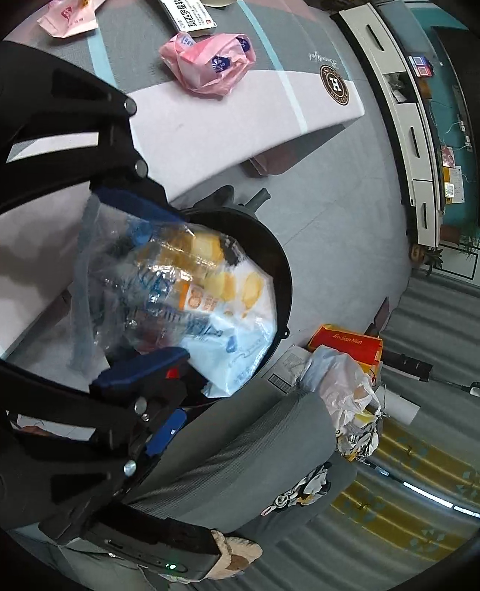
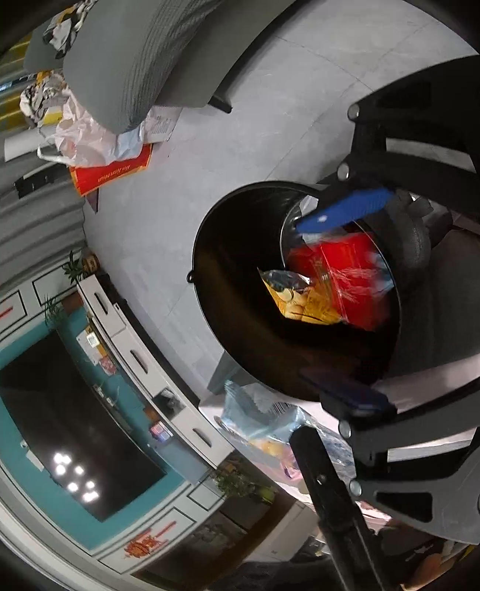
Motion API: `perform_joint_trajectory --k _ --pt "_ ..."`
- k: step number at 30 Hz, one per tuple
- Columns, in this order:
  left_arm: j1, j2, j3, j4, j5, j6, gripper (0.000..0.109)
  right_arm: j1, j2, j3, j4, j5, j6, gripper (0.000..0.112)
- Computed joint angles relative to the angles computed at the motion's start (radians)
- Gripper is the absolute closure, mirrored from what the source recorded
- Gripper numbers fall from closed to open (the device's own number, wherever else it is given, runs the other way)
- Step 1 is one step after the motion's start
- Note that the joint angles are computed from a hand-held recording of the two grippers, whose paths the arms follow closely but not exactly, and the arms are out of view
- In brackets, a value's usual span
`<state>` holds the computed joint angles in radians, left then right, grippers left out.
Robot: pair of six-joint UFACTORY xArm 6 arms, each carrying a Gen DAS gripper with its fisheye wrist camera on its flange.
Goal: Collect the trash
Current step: 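Carry both items over the black bin and open both tools to drop them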
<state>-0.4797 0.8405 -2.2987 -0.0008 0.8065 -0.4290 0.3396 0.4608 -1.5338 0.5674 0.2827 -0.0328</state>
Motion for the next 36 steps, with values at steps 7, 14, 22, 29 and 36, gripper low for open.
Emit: perform_joint_trajectory --k 7,14,22,29,36 --pt "0.000 -0.090 0.154 0.017 -0.067 -0.015 0.025 -0.001 -0.059 0.073 -0.027 -0.014 0.025 0.034" --pt "0.003 -0.340 0.547 0.134 -0.195 -0.145 0.014 0.014 -0.147 0.175 0.000 -0.013 -0.017 0.033" --pt "0.004 -0.673 0.997 0.341 -0.184 -0.408 0.010 0.062 -0.188 0.193 -0.013 0.043 -0.059 0.033" --pt "0.091 -1.011 1.386 0.343 -0.220 -0.599 0.010 0.126 -0.198 0.170 -0.070 0.076 -0.069 0.033" --pt "0.197 -1.273 1.618 0.435 -0.214 -0.882 0.010 0.194 -0.178 0.119 -0.127 0.126 -0.069 0.033"
